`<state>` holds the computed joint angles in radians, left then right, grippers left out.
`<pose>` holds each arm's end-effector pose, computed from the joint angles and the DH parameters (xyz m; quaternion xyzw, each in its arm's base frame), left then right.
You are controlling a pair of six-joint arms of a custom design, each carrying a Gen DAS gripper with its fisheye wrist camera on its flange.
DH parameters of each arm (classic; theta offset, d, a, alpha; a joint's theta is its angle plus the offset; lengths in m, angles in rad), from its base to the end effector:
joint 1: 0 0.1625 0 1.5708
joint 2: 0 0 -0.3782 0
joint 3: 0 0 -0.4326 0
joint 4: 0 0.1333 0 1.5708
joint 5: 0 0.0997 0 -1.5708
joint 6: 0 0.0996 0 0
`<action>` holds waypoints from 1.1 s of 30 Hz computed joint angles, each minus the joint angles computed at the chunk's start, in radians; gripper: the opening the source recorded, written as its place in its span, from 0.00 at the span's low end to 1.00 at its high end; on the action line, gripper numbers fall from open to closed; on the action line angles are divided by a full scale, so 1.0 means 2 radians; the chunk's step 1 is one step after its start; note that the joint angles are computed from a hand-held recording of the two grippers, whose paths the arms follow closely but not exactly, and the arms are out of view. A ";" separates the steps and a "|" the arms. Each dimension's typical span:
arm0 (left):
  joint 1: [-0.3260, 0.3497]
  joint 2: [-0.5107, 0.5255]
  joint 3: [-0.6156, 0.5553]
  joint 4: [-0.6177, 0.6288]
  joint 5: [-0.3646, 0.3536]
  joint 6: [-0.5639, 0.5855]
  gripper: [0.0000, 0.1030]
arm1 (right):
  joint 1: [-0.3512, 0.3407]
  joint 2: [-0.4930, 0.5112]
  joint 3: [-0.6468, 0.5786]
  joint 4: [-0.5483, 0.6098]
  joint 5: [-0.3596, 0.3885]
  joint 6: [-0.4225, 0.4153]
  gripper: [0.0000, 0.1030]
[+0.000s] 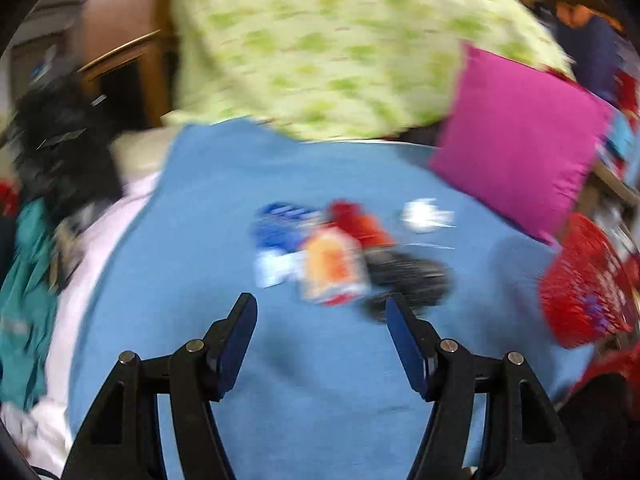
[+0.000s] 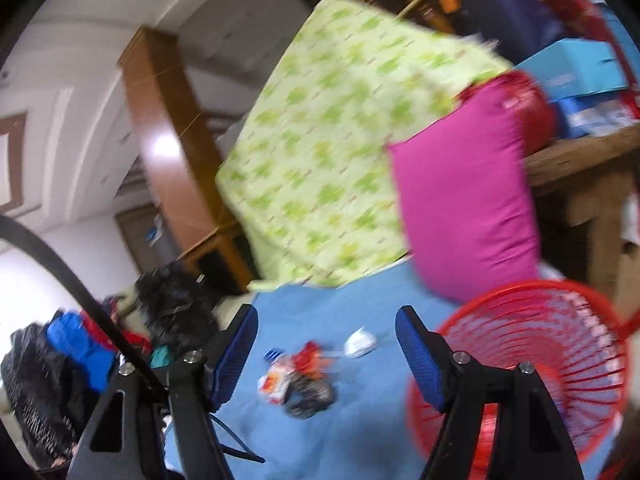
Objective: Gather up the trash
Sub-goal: 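Bring both open tools back over the remaining trash, then grasp the black plastic bag with the right tool while the left grasps the orange-white box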
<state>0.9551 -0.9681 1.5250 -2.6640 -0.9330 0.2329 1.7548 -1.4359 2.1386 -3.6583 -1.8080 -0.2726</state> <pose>-0.2518 -0.6894 0.2276 0.3013 0.8687 -0.3045 0.2489 0.1985 -0.4661 0.3378 0.0994 -0.7616 0.6292 0.1191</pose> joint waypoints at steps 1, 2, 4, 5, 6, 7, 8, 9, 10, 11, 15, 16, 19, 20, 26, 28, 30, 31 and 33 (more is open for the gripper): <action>0.006 -0.002 -0.001 -0.001 0.002 -0.007 0.66 | 0.003 0.019 -0.016 0.023 0.002 0.002 0.76; 0.012 -0.005 0.000 -0.003 0.003 -0.017 0.65 | 0.003 0.032 -0.028 0.040 0.004 0.004 0.76; 0.024 -0.011 0.005 -0.008 -0.001 -0.029 0.65 | 0.000 0.066 -0.058 0.083 0.009 0.013 0.76; 0.027 -0.012 0.007 -0.011 -0.003 -0.032 0.65 | -0.004 0.088 -0.078 0.112 0.008 0.019 0.76; 0.029 -0.010 0.008 -0.014 -0.004 -0.032 0.66 | -0.008 0.099 -0.088 0.127 0.008 0.021 0.76; 0.032 -0.007 0.007 -0.017 -0.007 -0.029 0.66 | -0.012 0.121 -0.110 0.154 0.002 0.023 0.76; 0.034 -0.005 0.008 -0.019 -0.009 -0.025 0.66 | -0.016 0.142 -0.132 0.178 -0.010 0.021 0.76; 0.036 -0.001 0.008 -0.022 -0.011 -0.022 0.66 | -0.017 0.154 -0.146 0.192 -0.019 0.018 0.76; 0.038 0.007 0.003 -0.021 -0.013 -0.021 0.66 | -0.019 0.172 -0.166 0.213 -0.030 0.015 0.76; 0.041 0.012 0.000 -0.020 -0.017 -0.021 0.66 | -0.022 0.188 -0.189 0.236 -0.036 0.014 0.76; 0.050 0.036 -0.028 -0.009 -0.037 -0.026 0.66 | -0.035 0.235 -0.261 0.310 -0.038 0.010 0.76; 0.052 0.042 -0.035 -0.010 -0.043 -0.025 0.66 | -0.039 0.249 -0.282 0.328 -0.034 0.010 0.76; 0.057 0.057 -0.050 -0.011 -0.060 -0.023 0.66 | -0.047 0.284 -0.332 0.372 -0.029 0.018 0.76; 0.059 0.062 -0.056 -0.004 -0.066 -0.027 0.66 | -0.048 0.296 -0.347 0.384 -0.029 0.023 0.76; 0.060 0.084 -0.081 0.005 -0.085 -0.018 0.66 | -0.060 0.337 -0.407 0.443 -0.030 0.035 0.52; 0.061 0.090 -0.088 0.011 -0.094 -0.019 0.66 | -0.063 0.339 -0.413 0.465 -0.023 0.038 0.31; 0.062 0.099 -0.101 0.023 -0.105 -0.024 0.66 | -0.063 0.334 -0.404 0.459 -0.024 0.038 0.28; 0.063 0.104 -0.110 0.034 -0.111 -0.027 0.66 | -0.062 0.326 -0.393 0.451 -0.024 0.037 0.28; 0.065 0.116 -0.129 0.058 -0.122 -0.038 0.66 | -0.060 0.311 -0.372 0.434 -0.025 0.034 0.27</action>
<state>1.0856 -0.7355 1.2662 -2.5483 -1.1768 0.1568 1.6339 -0.8148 1.3953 -2.7895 -1.8589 -0.2042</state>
